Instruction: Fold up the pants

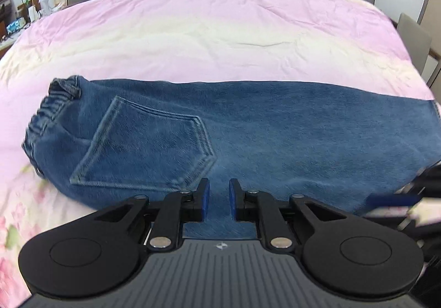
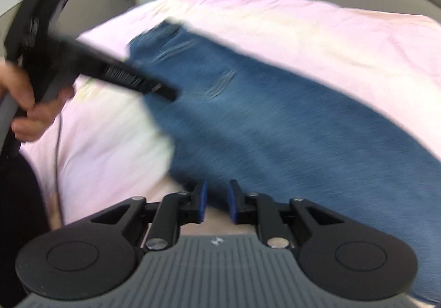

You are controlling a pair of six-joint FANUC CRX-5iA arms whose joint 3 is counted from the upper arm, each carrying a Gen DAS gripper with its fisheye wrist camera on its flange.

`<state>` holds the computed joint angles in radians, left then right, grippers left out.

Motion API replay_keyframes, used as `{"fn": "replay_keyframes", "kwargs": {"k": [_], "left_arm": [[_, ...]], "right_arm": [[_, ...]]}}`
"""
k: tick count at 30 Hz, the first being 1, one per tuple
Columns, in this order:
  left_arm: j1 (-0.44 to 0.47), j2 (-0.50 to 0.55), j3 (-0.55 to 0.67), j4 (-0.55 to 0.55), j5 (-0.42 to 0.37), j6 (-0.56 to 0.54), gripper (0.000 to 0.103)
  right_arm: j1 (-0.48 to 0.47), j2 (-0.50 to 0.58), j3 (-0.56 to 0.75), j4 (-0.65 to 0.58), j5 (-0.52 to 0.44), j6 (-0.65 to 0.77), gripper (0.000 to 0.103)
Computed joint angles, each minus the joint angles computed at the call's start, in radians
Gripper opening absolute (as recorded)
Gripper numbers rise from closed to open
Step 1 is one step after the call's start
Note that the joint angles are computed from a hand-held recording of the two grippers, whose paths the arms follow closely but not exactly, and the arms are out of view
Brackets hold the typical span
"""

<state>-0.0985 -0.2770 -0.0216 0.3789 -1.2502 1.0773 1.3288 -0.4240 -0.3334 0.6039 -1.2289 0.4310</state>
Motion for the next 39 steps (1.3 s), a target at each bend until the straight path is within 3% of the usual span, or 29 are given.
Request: {"fn": "replay_keyframes", "kwargs": {"k": [5,8,11,13,17,19,22,25,28,32,33,39], "left_arm": [[-0.016,0.089,0.079,-0.104,-0.026,0.012,0.016],[-0.044,0.106,0.087,-0.193,0.017,0.023,0.022],[-0.094,0.13,0.102,-0.308,0.06,0.045,0.022],[-0.129,0.144,0.109,-0.383,0.091,0.059,0.022],[-0.164,0.157,0.148,-0.447,0.068,0.091,0.022],[-0.176,0.128,0.142,-0.458,0.075,0.088,0.021],[-0.122,0.059,0.086,-0.296,0.062,0.035,0.021],[-0.105,0.018,0.045,-0.149,0.011,-0.01,0.022],[-0.14,-0.005,0.017,-0.092,-0.029,-0.035,0.021],[-0.228,0.025,0.038,-0.205,-0.089,0.0,0.02],[-0.231,0.024,0.028,-0.217,-0.092,0.002,0.02],[-0.309,0.067,0.102,-0.325,-0.148,0.08,0.021]], "right_arm": [[-0.145,0.007,0.002,-0.028,-0.103,0.013,0.022],[-0.235,0.005,-0.039,-0.071,-0.082,0.043,0.023],[-0.272,0.013,-0.079,-0.043,-0.066,0.013,0.04],[-0.314,0.022,-0.086,-0.056,-0.045,0.002,0.04],[-0.329,0.036,-0.06,-0.071,-0.051,0.036,0.04],[-0.309,0.007,-0.06,-0.067,-0.078,0.009,0.04],[-0.262,-0.087,-0.099,-0.054,-0.115,-0.052,0.039],[-0.128,-0.176,-0.145,0.007,-0.243,-0.151,0.039],[-0.036,-0.234,-0.163,0.025,-0.38,-0.217,0.039],[0.05,-0.307,-0.213,0.021,-0.504,-0.303,0.039],[0.114,-0.354,-0.217,0.011,-0.574,-0.344,0.039],[0.241,-0.437,-0.241,0.041,-0.672,-0.422,0.039]]}}
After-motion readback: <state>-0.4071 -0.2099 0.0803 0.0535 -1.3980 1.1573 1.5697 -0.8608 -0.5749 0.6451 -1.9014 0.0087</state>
